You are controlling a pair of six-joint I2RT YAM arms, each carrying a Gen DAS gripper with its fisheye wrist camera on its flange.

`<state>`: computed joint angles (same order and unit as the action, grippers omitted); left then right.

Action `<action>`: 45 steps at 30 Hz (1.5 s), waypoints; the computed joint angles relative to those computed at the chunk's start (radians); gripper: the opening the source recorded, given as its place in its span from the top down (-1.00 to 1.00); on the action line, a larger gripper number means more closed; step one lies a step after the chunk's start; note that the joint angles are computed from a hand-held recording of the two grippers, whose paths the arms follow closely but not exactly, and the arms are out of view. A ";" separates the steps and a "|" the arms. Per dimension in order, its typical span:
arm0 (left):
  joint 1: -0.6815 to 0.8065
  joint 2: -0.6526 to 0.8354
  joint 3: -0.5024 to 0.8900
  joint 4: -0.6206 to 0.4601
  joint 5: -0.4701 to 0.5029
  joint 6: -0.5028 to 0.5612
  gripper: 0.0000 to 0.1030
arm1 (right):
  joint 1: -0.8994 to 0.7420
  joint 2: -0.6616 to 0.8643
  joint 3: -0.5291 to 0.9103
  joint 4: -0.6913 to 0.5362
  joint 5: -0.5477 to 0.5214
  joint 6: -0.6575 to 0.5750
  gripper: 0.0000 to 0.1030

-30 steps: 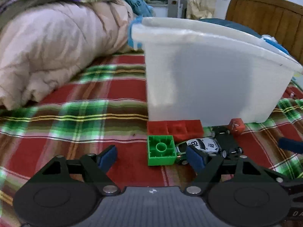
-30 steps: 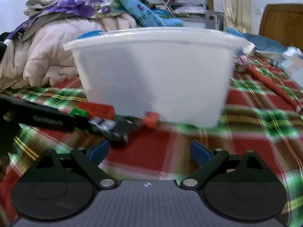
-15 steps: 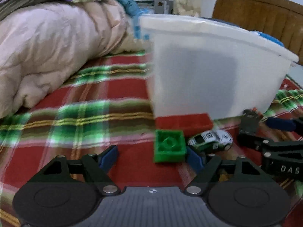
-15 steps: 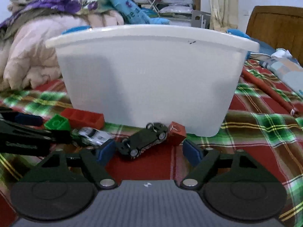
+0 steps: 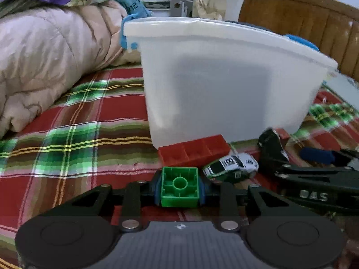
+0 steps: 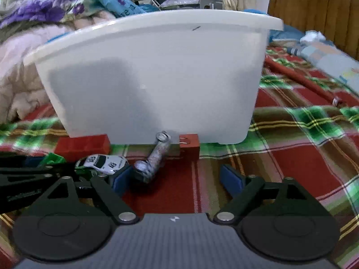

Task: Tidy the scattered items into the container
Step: 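Grasp the green brick with the left tool while the right tool grasps the white striped car, then carry the green brick and white car over the tub and open both tools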

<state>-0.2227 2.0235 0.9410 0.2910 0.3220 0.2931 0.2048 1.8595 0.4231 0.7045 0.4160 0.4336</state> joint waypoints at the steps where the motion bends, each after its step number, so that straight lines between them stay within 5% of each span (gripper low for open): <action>1: 0.001 -0.003 -0.006 0.001 -0.002 0.013 0.34 | 0.006 0.019 0.010 0.012 0.015 -0.022 -0.67; 3: 0.004 -0.008 -0.011 -0.002 0.005 0.024 0.34 | -0.004 0.050 0.018 0.050 0.011 -0.067 -0.56; 5: 0.010 -0.011 -0.018 -0.001 0.016 0.019 0.34 | -0.030 0.040 -0.006 0.088 -0.027 -0.083 0.12; 8: 0.015 -0.021 -0.041 0.022 0.026 -0.002 0.34 | -0.070 0.001 -0.060 0.128 -0.098 -0.096 0.62; 14: 0.031 -0.064 -0.111 0.041 0.077 -0.021 0.34 | -0.104 -0.069 -0.194 0.215 -0.162 -0.140 0.62; 22: 0.012 -0.233 -0.266 0.052 0.087 -0.022 0.34 | -0.070 -0.229 -0.296 0.170 -0.146 -0.171 0.62; 28: -0.025 -0.418 -0.286 -0.031 0.077 -0.060 0.34 | -0.070 -0.576 -0.331 -0.074 -0.158 -0.183 0.62; 35: -0.065 -0.532 -0.161 -0.140 0.042 -0.123 0.34 | -0.120 -0.911 -0.200 -0.410 -0.201 -0.265 0.62; 45: -0.141 -0.301 0.211 -0.253 -0.073 -0.125 0.34 | -0.293 -0.619 0.063 -0.350 -0.338 -0.333 0.62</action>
